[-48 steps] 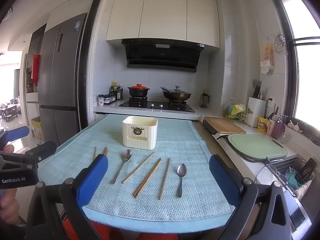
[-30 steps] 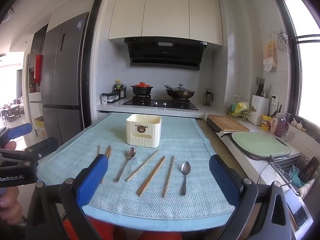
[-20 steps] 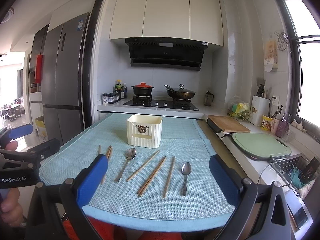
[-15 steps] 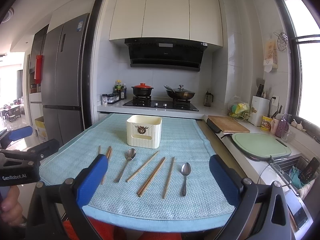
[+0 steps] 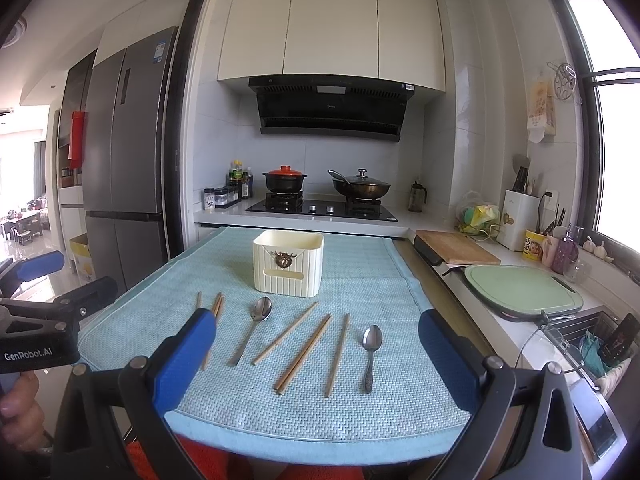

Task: Organize utensils

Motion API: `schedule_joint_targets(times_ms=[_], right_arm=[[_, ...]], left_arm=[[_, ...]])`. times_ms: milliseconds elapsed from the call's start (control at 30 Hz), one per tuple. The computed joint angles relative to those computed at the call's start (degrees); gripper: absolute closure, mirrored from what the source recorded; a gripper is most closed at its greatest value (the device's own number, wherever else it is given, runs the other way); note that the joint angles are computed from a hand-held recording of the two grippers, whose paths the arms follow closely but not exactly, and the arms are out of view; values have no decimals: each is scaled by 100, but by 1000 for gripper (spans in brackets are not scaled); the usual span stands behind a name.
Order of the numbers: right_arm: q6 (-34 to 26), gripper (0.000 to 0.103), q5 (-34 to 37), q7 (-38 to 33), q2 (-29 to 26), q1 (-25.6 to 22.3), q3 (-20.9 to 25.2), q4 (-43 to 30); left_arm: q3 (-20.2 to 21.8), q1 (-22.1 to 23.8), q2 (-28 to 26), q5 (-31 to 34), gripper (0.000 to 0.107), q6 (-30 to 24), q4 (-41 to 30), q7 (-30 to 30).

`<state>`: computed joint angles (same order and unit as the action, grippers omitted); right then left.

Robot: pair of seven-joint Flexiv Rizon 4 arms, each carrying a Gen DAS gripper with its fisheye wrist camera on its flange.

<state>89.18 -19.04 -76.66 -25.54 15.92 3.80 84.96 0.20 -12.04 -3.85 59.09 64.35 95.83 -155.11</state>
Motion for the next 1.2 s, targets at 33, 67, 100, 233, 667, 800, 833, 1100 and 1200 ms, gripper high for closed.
schedule_joint_targets(times_ms=[33,67,100,233,667,800,833,1100,1200], right_arm=[[-6,0,6,-18,-8,-16,20,-14],[-9,0,9,-22,-6,-16,21,-15],[-15,0,14,-25,-7,-19,25,-19],[-37,0,29,-42,-9,-25,41,-33],[-41,0,49,-52,-7,-10,32,-32],[-64,0,50,-48,1,2,39,-20],[-52,0,38,-28,1,31,14,-6],[-75,0,13,27,1,61,-15,10],[-118,0,32,-1,-21,20,45,-19]], left_arm=[[1,7,0,-18,4,12,3,16],[0,11,-4,-35,4,21,3,31],[2,12,-5,-39,4,31,7,36],[9,21,-22,-117,4,65,21,117],[28,4,-28,-151,4,78,41,167],[27,-9,-46,-124,4,64,27,133],[28,-11,-48,-130,4,63,28,138],[51,-8,-78,-204,4,118,43,219],[67,9,-102,-275,4,142,27,297]])
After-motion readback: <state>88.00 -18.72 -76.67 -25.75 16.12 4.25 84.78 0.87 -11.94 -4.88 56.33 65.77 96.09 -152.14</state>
